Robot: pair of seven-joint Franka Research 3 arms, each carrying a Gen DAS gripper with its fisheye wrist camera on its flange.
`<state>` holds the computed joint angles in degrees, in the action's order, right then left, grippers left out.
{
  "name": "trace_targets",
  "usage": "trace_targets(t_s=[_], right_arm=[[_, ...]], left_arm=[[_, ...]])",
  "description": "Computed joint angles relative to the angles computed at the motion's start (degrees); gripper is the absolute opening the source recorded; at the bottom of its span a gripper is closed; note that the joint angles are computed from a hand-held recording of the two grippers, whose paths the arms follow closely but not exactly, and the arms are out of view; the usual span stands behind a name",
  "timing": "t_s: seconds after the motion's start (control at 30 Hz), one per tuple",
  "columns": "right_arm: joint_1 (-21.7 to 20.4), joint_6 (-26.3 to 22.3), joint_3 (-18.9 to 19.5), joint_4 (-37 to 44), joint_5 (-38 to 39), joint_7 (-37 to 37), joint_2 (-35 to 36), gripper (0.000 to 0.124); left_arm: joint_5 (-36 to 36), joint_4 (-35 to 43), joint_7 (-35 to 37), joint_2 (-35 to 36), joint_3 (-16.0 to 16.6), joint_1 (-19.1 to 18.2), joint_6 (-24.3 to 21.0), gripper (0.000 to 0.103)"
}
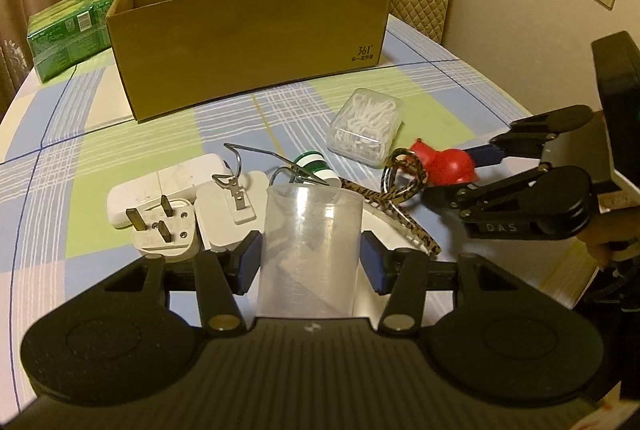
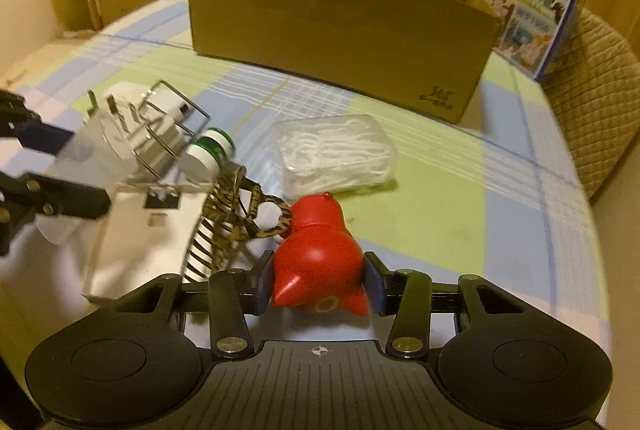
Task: Organize rigid objects
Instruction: 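Close the left tool on the clear cup while the right tool grasps the red bird toy, then carry the cup with the left tool while the right tool carries the toy into the box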
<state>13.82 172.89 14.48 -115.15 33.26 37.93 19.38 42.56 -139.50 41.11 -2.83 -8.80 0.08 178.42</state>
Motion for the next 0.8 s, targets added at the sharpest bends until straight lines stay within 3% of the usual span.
trace_targets(t_s=[0.1,0.23,0.4,0.6,0.7,0.8], right_arm=[[5.9,3.6,-6.8,-1.7,-6.2,7.4,-0.6,0.043],[4.1,4.9,-5.7,-2.1,-7.2,11.8,-1.5,0.043],[-4.0,9.4,4.1,-2.3,-2.4,8.7,-2.3,0.043],[-20.8,13.7,24.9,0.7,4.6,1.1,0.0,0.043],[-23.0,15.0,28.6,3.8,2.7,2.1,2.6,0.043],[-21.2,15.1,27.7,8.7,-0.4,4.1,5.3,0.043]], left_arm=[[0.4,0.1,-0.6,0.0,0.0,0.2,-0.1,0.048],[1.5,0.8,-2.3,0.1,-0.2,0.3,-0.3,0.048],[6.7,2.8,-7.9,0.0,-0.5,0.8,-1.5,0.048],[13.7,7.7,-14.1,0.9,0.2,1.2,-3.4,0.048],[16.5,11.1,-16.4,2.2,1.2,1.2,-4.2,0.048],[18.9,15.2,-18.1,4.2,2.5,1.0,-5.1,0.048]])
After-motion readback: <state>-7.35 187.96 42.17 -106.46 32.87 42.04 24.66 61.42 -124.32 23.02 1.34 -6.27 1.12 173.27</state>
